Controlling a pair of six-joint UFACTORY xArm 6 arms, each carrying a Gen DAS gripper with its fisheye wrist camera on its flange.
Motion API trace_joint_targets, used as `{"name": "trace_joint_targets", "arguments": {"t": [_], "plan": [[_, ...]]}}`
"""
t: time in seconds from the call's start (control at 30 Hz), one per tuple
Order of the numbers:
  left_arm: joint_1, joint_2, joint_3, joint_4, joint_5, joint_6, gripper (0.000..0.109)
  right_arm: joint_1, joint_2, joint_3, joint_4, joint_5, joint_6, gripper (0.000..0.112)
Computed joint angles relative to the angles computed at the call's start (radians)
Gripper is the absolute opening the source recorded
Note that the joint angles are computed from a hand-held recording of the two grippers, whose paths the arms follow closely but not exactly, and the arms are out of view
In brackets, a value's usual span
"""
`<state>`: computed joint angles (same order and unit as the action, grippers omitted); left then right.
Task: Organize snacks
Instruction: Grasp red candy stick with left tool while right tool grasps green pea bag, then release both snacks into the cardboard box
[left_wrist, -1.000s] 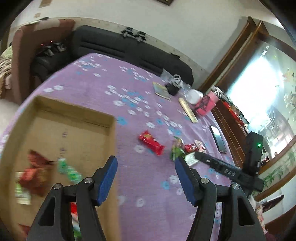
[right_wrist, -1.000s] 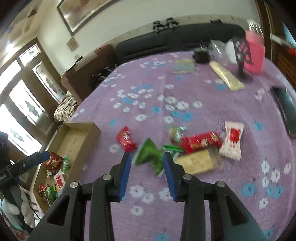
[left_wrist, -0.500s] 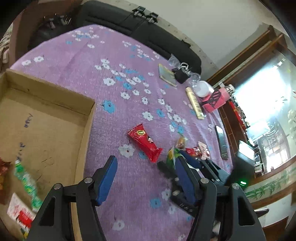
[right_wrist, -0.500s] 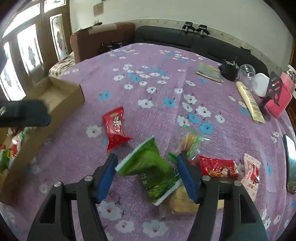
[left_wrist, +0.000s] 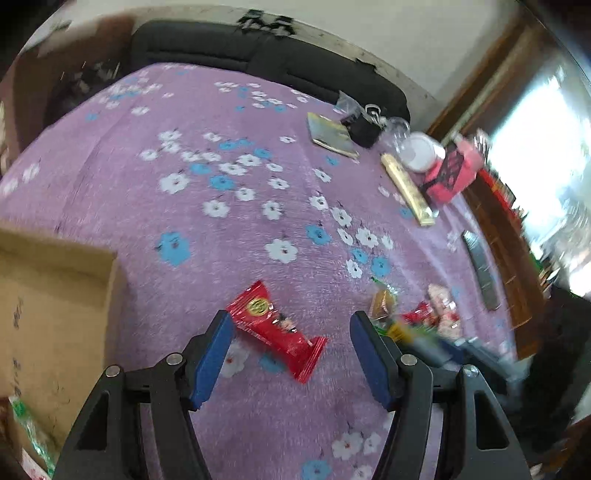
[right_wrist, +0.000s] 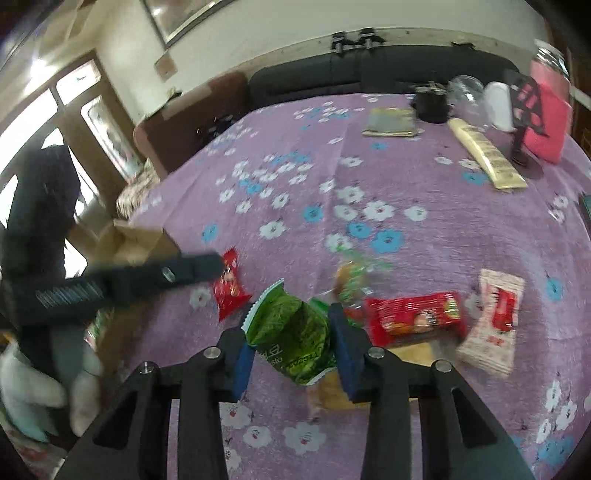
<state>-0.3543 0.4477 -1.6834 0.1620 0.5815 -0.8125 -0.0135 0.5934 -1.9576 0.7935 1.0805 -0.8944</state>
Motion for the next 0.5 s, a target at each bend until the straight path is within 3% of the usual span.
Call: {"name": "trace_joint_targets", "arguments": {"t": [0.07, 0.2, 0.27, 0.3, 0.5], "plan": [[-0.017, 0.066, -0.112, 0.075, 0.119, -0.017, 0.068, -0.011, 0.016, -0.03, 0.016, 0.009, 0.018, 0.037], [-0.038, 0.176, -0.275, 0.166, 0.248, -0.007, 0.067, -0.026, 0.045, -0.083, 0.034, 0.03, 0.049, 0.037], [-0.049, 0.194, -0.306, 0.211, 0.284, 0.002, 0.051, -0.031, 0.051, -0.095, 0.041, 0.029, 0.055, 0.037], [-0.052, 0.19, -0.299, 0.213, 0.279, 0.019, 0.031, -0.034, 0.055, -0.101, 0.045, 0.029, 0.059, 0.037], [-0.066, 0.114, -0.183, 0.219, 0.226, 0.026, 0.031, -0.046, 0.058, -0.111, 0.06, 0.027, 0.077, 0.037]]}}
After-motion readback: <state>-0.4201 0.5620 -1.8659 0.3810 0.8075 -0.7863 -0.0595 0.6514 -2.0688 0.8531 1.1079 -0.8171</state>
